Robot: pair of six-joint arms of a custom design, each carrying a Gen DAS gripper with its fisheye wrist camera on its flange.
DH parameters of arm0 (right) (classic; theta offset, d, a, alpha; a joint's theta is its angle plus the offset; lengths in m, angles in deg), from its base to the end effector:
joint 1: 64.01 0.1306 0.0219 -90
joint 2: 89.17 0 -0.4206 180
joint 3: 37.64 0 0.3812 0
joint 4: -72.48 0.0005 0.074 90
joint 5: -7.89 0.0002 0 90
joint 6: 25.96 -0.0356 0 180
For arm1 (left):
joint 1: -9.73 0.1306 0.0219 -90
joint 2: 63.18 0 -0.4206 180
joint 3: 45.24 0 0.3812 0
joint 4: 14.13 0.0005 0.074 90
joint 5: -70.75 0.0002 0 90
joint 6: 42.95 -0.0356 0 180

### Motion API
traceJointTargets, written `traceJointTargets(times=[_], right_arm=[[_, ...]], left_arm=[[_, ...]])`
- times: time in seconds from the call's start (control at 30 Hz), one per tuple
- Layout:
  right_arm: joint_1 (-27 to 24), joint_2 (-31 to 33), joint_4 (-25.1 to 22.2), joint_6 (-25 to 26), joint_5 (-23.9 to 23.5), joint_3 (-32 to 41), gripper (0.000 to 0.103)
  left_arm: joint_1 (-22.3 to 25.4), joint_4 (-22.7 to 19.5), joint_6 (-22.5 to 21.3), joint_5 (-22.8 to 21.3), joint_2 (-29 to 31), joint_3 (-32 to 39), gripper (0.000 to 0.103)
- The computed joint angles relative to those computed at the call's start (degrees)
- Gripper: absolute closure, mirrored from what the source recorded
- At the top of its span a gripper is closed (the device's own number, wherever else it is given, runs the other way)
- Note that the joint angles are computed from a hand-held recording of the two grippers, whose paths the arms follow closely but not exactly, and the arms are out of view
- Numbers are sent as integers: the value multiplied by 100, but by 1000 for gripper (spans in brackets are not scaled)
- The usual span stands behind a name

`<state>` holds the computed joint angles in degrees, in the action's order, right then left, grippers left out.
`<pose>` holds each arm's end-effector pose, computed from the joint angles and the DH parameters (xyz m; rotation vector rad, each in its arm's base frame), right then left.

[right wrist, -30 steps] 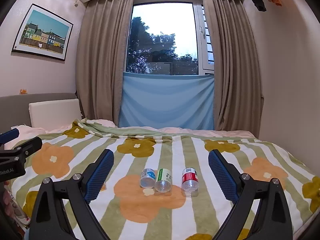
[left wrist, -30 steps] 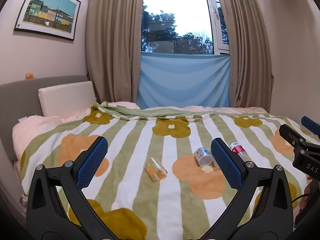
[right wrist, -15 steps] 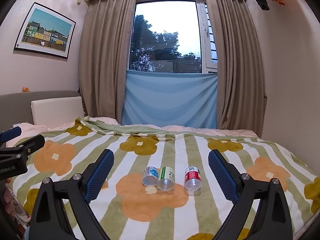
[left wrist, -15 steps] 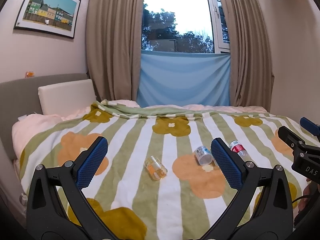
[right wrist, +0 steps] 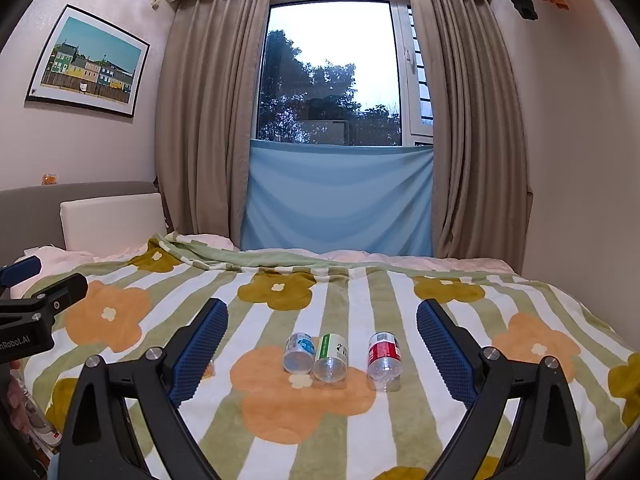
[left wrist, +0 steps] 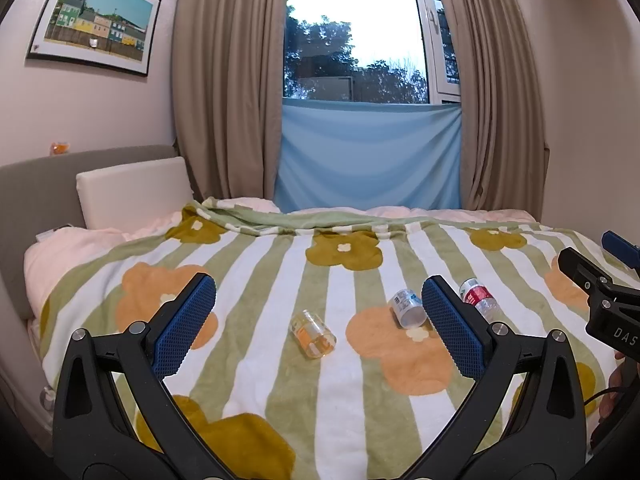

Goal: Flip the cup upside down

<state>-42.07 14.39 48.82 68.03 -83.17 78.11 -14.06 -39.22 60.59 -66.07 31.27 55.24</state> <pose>0.5569 0.2245 0.5980 -0.4118 1.7290 0.2429 0.4921 -0.1891 0.5577 -0.3763 1.7676 0.3146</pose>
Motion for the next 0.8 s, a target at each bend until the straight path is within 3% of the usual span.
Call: traceJointTargets(times=[0.8], right_arm=[[-54, 49, -130, -72, -102, -54, 8]], left_arm=[[59, -386, 219, 109, 151, 213, 0]])
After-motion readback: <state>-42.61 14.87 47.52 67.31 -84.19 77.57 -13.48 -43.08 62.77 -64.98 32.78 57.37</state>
